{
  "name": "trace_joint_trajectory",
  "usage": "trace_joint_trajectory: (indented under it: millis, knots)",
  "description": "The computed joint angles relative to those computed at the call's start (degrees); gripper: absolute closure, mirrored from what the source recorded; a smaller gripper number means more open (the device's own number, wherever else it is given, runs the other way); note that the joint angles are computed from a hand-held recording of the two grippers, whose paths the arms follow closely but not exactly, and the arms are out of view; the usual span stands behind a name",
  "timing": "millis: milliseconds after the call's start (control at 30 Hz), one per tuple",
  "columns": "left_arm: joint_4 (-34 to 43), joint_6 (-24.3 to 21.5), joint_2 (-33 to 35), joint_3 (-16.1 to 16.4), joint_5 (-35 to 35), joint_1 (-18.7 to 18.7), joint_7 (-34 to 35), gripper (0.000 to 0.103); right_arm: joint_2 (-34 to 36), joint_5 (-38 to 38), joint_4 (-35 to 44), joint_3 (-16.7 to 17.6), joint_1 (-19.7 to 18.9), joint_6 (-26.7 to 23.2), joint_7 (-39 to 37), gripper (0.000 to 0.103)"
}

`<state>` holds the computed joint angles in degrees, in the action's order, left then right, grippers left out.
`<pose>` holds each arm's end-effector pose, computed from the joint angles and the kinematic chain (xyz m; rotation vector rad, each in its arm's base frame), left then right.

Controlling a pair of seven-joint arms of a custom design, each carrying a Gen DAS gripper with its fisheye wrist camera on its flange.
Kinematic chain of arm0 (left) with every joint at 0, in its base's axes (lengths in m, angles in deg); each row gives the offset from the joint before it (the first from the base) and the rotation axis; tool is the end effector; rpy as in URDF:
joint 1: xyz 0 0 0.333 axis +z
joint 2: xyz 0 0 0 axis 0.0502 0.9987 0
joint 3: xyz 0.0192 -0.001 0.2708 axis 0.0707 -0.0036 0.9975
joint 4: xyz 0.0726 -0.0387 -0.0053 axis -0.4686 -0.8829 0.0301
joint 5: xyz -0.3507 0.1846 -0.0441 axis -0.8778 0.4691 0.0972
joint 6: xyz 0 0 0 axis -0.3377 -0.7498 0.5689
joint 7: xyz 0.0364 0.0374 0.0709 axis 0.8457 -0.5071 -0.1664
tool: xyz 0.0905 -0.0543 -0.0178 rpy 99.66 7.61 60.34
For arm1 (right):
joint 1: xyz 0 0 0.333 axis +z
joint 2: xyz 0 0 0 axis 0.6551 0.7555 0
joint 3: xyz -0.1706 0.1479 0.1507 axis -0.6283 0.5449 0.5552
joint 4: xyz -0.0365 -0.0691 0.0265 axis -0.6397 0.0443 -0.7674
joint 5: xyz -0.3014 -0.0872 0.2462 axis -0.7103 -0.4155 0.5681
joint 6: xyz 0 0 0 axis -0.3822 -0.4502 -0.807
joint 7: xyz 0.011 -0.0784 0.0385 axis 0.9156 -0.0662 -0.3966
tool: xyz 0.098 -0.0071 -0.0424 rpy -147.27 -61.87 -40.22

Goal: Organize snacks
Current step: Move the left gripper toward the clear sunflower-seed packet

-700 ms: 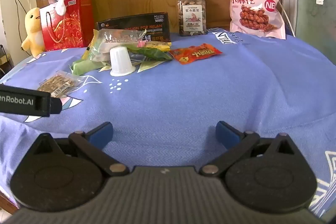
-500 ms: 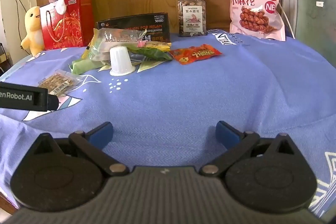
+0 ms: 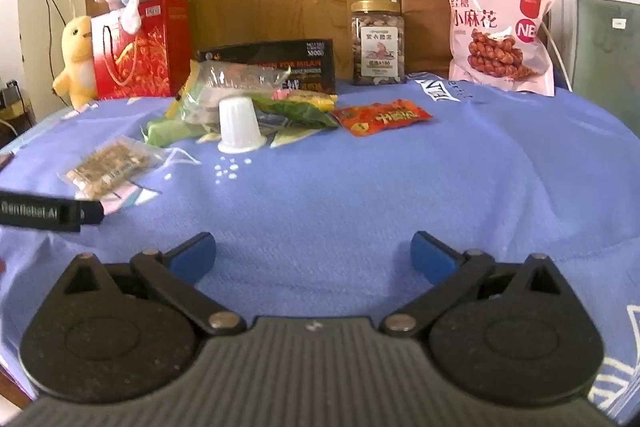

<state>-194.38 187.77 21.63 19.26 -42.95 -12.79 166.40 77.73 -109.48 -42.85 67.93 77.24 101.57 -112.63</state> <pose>0.6360 -0.2262 0.3428 -1.3497 2.0637 -0.9703 0.5422 0.3862 0.3430 -1.2650 1.9099 -1.0253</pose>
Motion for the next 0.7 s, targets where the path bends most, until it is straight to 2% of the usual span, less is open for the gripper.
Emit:
trace_joint_trajectory:
  millis: [67, 100, 133, 167, 233, 300, 333, 433, 467, 533, 567, 600, 633, 700]
  knots:
    - [0.1, -0.6, 0.1, -6.8, -0.6, 6.5, 3.8, 0.0, 0.2, -1.4, 1.1, -0.3, -0.3, 1.6, -1.4, 0.02]
    - [0.1, -1.3, 0.1, -9.4, -1.5, 9.1, 5.3, 0.001, 0.5, -1.8, 2.0, -0.4, -0.7, 3.1, -3.0, 0.025]
    - [0.2, -2.0, 0.0, -12.4, -3.0, 12.0, 6.7, 0.007, 1.0, -2.2, 3.3, -0.5, -1.2, 5.6, -5.1, 0.034]
    - [0.5, -2.5, 0.2, -16.5, -5.4, 16.0, 8.5, 0.011, 1.7, -2.4, 4.8, -0.7, -1.7, 7.9, -6.9, 0.038]
    - [2.2, -5.3, 1.6, -25.2, -10.6, 24.5, 13.6, 0.026, 3.6, -2.1, 7.8, -1.2, -2.6, 12.9, -9.7, 0.042]
    - [6.4, -10.0, 4.2, -30.6, -15.2, 30.1, 17.4, 0.034, 6.4, 0.5, 11.5, -1.7, -3.8, 18.6, -12.5, 0.043]
    - [9.3, -13.0, 5.7, -31.2, -16.5, 31.0, 18.3, 0.039, 8.3, 3.4, 13.9, -1.5, -5.1, 22.4, -14.6, 0.044]
    - [19.9, -21.2, 10.8, -27.7, -16.8, 28.2, 17.3, 0.044, 14.6, 14.7, 20.9, 1.1, -9.3, 29.7, -22.0, 0.044]
    - [23.5, -23.3, 12.5, -25.6, -15.9, 26.4, 16.3, 0.046, 16.3, 17.7, 22.5, 1.9, -10.3, 31.5, -23.6, 0.044]
    - [30.3, -28.4, 15.9, -22.0, -14.4, 23.0, 14.5, 0.047, 19.8, 24.5, 26.0, 4.7, -12.7, 33.6, -28.3, 0.044]
    - [35.1, -33.6, 18.5, -21.3, -14.4, 22.2, 14.4, 0.047, 21.2, 27.1, 27.4, 5.6, -13.4, 33.7, -30.0, 0.044]
    - [39.0, -37.8, 21.2, -22.1, -13.4, 22.5, 13.4, 0.046, 22.9, 30.3, 29.3, 7.3, -14.4, 33.1, -32.6, 0.044]
    - [40.8, -39.6, 22.2, -20.9, -16.2, 21.5, 15.3, 0.042, 23.7, 32.1, 30.1, 7.7, -14.5, 33.3, -33.4, 0.045]
    - [40.5, -39.3, 21.9, -20.0, -17.6, 20.6, 16.7, 0.042, 24.5, 33.5, 30.5, 5.9, -13.7, 36.0, -32.0, 0.046]
